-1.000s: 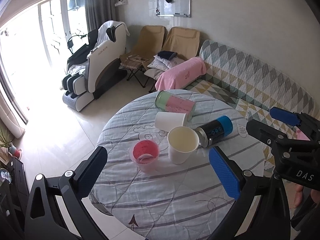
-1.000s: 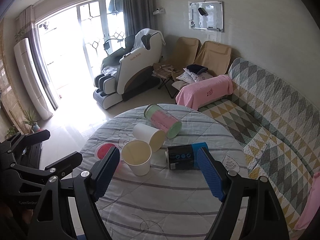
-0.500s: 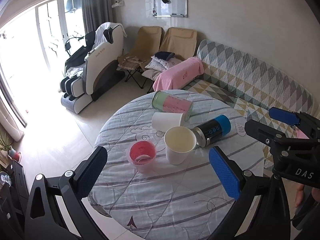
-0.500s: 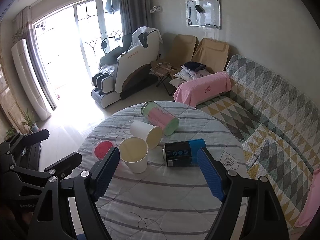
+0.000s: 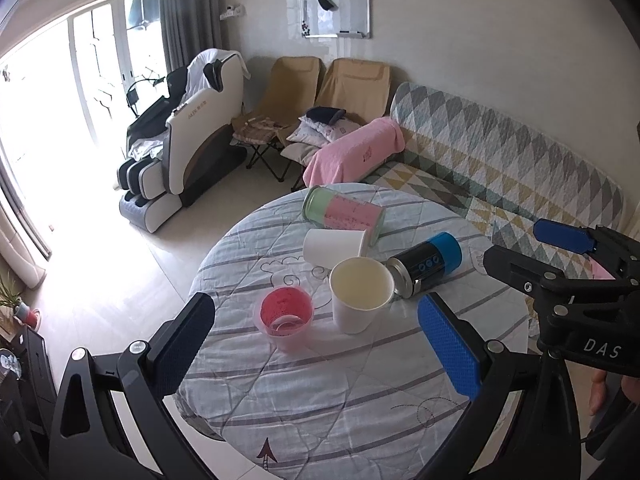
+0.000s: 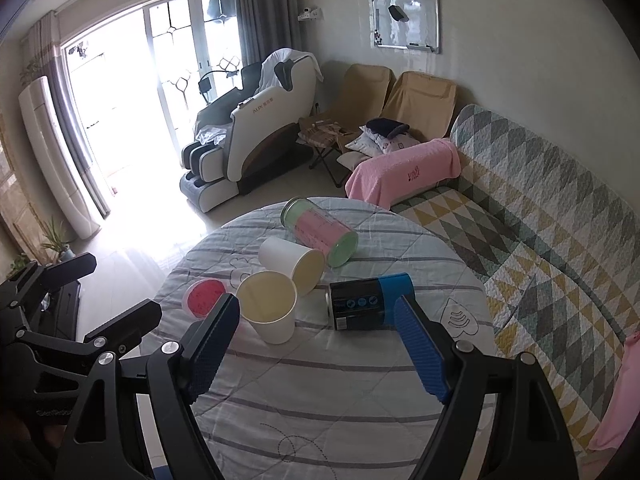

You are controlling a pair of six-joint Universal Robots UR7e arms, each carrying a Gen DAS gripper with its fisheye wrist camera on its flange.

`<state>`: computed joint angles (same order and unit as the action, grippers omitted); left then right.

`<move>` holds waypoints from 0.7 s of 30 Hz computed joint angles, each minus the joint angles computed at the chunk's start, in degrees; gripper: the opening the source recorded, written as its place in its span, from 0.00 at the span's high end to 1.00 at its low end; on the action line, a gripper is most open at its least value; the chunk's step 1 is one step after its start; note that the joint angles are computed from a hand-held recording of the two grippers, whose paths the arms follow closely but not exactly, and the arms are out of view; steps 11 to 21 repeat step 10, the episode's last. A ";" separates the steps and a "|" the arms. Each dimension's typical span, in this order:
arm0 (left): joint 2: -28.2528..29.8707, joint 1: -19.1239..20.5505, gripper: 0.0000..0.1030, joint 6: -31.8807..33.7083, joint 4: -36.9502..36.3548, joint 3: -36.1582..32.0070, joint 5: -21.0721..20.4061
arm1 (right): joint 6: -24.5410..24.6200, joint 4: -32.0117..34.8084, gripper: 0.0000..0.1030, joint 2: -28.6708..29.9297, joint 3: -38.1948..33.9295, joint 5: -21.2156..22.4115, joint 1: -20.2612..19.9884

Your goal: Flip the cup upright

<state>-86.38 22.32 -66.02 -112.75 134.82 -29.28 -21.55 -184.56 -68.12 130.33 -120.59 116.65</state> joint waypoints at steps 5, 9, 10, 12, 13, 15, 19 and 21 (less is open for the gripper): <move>-0.45 0.56 0.00 2.10 -1.72 0.56 -0.51 | 0.89 0.41 0.21 0.79 -0.51 -0.86 0.25; -0.93 1.31 0.00 4.51 -3.33 1.00 -1.26 | 2.19 0.78 0.21 1.52 -0.91 -2.02 0.60; -1.09 1.61 0.00 5.13 -3.40 0.95 -1.54 | 2.83 1.09 0.21 1.70 -1.03 -2.54 0.71; -1.09 1.61 0.00 5.13 -3.40 0.95 -1.54 | 2.83 1.09 0.21 1.70 -1.03 -2.54 0.71; -1.09 1.61 0.00 5.13 -3.40 0.95 -1.54 | 2.83 1.09 0.21 1.70 -1.03 -2.54 0.71; -1.09 1.61 0.00 5.13 -3.40 0.95 -1.54 | 2.83 1.09 0.21 1.70 -1.03 -2.54 0.71; -1.09 1.61 0.00 5.13 -3.40 0.95 -1.54 | 2.83 1.09 0.21 1.70 -1.03 -2.54 0.71; -1.09 1.61 0.00 5.13 -3.40 0.95 -1.54 | 2.83 1.09 0.21 1.70 -1.03 -2.54 0.71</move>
